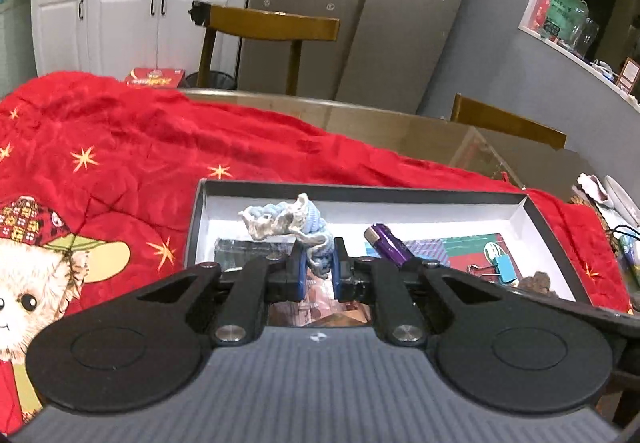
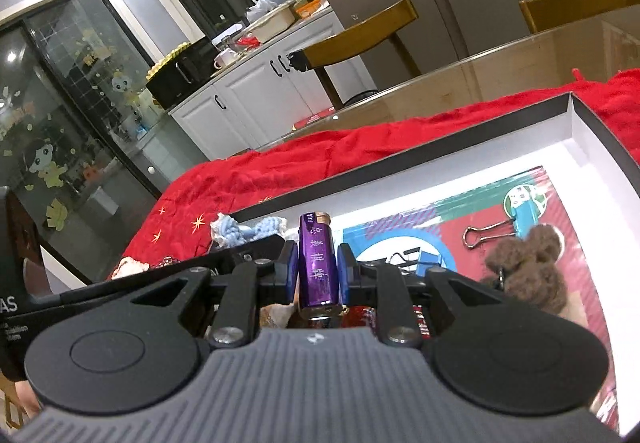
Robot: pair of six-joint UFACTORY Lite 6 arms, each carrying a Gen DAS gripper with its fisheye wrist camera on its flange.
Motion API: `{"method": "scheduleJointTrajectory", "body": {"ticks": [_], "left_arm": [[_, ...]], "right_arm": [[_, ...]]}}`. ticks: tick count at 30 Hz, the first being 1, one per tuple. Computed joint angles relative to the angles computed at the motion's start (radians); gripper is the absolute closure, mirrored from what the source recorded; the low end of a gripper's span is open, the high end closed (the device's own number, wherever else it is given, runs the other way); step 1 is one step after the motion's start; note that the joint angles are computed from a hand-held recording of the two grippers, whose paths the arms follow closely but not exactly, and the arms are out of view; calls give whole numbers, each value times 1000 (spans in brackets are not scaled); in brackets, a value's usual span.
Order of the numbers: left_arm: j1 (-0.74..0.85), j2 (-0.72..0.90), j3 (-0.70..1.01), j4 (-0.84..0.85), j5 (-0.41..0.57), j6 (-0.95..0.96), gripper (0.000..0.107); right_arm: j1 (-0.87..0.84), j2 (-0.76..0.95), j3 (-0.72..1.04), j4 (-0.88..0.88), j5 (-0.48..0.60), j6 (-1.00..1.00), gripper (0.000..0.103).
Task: Organize objects
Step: 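Lower both held items into the box and open both tools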
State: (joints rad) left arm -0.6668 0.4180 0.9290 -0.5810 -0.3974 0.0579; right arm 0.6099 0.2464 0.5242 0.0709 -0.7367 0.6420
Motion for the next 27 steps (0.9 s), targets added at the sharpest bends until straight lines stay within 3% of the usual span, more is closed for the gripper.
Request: {"method": "scheduleJointTrajectory", "body": {"ticks": [16, 27], "left_arm": [[-33, 12, 27, -243, 30, 236, 93], [-20, 14, 31, -264, 44, 228, 93]], "right_arm": [[-59, 95, 63, -112, -5, 136, 80], [-51, 147, 123, -121, 41, 231, 79]]}}
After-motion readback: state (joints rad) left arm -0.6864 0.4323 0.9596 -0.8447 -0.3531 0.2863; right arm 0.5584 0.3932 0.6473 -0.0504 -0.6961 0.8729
